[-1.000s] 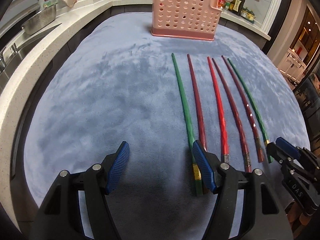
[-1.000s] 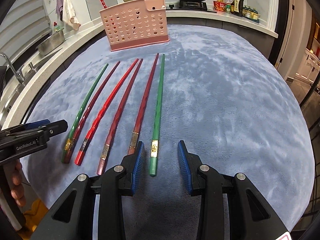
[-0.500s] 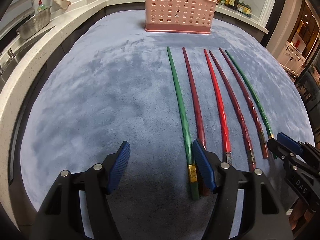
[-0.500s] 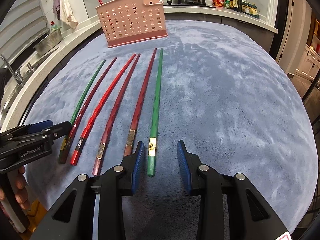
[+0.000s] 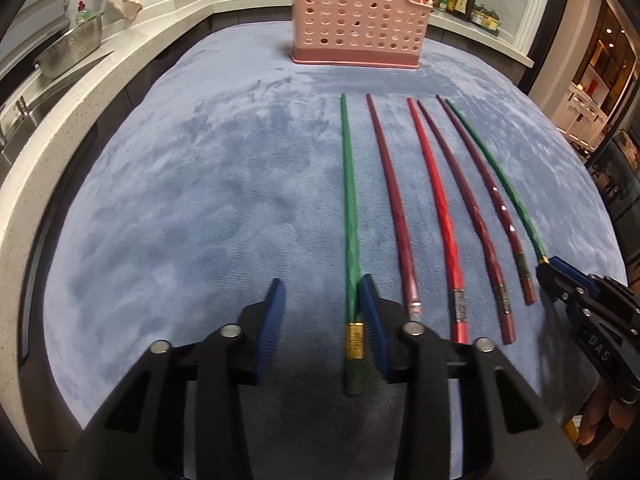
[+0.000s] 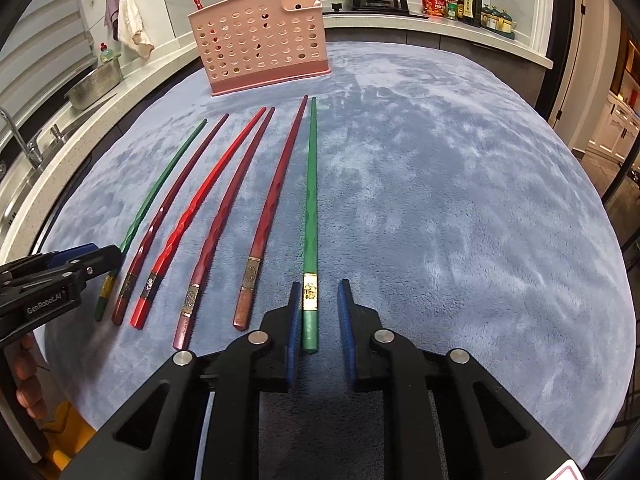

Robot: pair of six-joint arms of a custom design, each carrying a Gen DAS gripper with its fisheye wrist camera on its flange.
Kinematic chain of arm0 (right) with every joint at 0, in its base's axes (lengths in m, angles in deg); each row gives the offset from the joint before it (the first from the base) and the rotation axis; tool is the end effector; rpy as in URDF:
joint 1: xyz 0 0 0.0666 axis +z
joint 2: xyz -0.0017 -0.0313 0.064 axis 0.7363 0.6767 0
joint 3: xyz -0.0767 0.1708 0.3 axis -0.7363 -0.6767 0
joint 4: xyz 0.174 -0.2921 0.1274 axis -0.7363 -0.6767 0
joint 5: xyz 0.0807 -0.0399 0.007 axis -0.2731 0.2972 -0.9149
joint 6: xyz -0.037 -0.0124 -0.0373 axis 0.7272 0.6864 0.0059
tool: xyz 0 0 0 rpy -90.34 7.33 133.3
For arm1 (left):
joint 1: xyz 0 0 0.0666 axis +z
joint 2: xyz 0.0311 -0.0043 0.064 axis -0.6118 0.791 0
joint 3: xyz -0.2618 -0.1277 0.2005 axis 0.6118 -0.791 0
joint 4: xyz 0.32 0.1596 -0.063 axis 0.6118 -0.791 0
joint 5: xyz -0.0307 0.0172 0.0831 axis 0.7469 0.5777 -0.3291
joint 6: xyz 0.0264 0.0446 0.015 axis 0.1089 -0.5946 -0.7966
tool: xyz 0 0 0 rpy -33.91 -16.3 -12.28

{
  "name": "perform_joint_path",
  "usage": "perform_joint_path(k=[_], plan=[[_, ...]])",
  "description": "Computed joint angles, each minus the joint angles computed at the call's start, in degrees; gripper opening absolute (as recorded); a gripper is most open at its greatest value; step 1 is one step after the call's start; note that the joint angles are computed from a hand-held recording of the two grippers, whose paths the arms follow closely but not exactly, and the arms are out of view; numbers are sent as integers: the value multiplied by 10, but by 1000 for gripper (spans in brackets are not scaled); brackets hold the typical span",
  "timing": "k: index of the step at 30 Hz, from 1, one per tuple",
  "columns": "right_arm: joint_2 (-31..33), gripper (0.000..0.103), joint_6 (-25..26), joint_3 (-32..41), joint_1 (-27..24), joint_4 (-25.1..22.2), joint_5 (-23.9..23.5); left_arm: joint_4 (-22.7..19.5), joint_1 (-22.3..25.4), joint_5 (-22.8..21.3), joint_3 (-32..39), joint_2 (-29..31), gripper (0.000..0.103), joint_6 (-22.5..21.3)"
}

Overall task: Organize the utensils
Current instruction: 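Grasp a green chopstick with the right tool while the left tool grasps another green chopstick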

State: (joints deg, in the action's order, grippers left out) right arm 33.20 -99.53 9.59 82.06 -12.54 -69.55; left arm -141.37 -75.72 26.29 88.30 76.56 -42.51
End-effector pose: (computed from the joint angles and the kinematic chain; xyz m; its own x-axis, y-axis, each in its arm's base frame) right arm 0.3749 0.2440 0.3691 -0.7991 0.1940 -0.5691 0.1628 0.9810 0.1058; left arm 0.4460 -0.3441 0.3706 -0.8177 0.2461 -0.5204 0.3300 0.9411 -0.0733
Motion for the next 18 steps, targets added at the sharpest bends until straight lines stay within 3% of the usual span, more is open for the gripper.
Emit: perform_joint_path(k=[2, 9, 12, 18], plan=[[0, 12, 3, -1, 0, 3, 1, -12, 1, 13, 3, 4, 24, 7], [1, 10, 5, -2, 1, 5, 1, 3, 0, 19, -16, -6, 21, 11], [1, 7, 7, -2, 3, 5, 1, 6, -1, 22, -18, -8, 9, 8], [-11, 7, 3, -1, 5, 4, 4, 7, 5, 38, -25, -26, 7, 15]])
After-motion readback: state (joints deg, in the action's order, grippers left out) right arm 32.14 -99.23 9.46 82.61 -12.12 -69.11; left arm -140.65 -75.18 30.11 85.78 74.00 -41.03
